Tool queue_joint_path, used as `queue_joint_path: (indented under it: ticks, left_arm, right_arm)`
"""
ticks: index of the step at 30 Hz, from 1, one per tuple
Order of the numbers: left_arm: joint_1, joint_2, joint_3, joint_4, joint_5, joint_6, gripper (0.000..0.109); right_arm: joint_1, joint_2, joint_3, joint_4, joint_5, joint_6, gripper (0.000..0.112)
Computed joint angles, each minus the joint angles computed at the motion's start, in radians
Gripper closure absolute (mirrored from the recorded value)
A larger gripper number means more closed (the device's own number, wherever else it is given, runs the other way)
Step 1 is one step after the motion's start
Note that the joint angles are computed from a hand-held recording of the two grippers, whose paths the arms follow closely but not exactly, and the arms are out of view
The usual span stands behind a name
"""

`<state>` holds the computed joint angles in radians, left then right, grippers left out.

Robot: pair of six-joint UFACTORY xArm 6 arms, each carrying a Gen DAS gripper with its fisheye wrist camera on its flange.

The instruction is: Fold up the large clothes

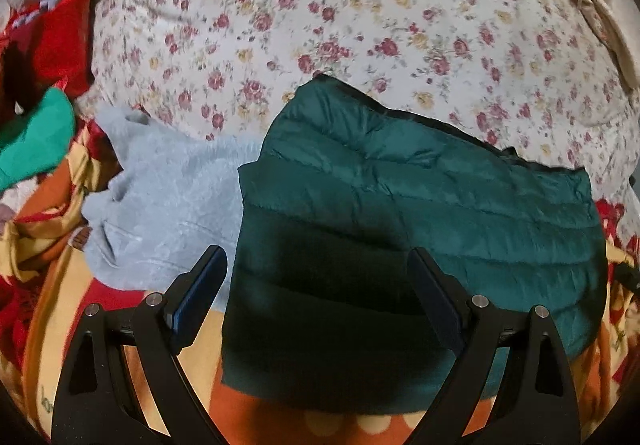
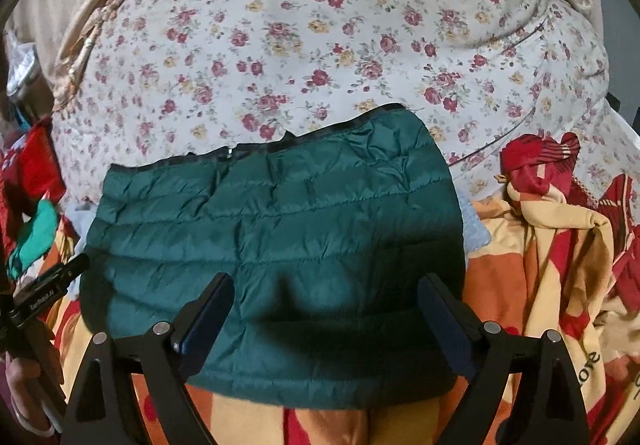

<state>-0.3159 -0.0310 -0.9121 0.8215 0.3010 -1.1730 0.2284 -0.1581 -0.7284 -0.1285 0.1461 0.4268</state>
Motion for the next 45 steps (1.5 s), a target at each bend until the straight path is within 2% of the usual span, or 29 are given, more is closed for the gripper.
queue_joint_path:
  ticks: [4,9,16,26,33,40,43,45]
  left_arm:
    - [0.02,0.026,-0.014,-0.05,-0.035,0.023,0.017]
    - [0.016,0.048,-0.025,-0.05,-0.025,0.039,0.017]
    - [0.012,0.055,-0.025,-0.025,-0.015,0.03,0.017]
    - [0.017,0.079,-0.03,-0.07,-0.04,0.067,0.017]
    - [0.024,0.092,-0.03,-0.103,-0.06,0.094,0.017]
    - [0.035,0.099,-0.022,-0.098,-0.09,0.088,0.015]
    - [0.042,0.108,-0.018,-0.112,-0.114,0.091,0.014]
    - [0.043,0.113,-0.018,-0.12,-0.119,0.095,0.011]
  right_arm:
    - [0.002,0.052,-0.051,-0.044,0.026,0.026,0.021]
    - [0.007,0.083,-0.069,-0.033,0.028,0.002,0.021]
    - [0.008,0.087,-0.059,0.009,0.022,-0.039,0.021]
    - [-0.021,0.11,-0.067,0.044,0.011,-0.071,0.019]
    - [-0.028,0.132,-0.072,0.116,-0.003,-0.149,0.019]
    - [-0.073,0.156,-0.068,0.026,-0.064,-0.073,0.018]
    - [-0.103,0.189,-0.09,-0.076,-0.059,0.009,0.016]
    - [-0.105,0.21,-0.096,0.0,-0.067,-0.055,0.013]
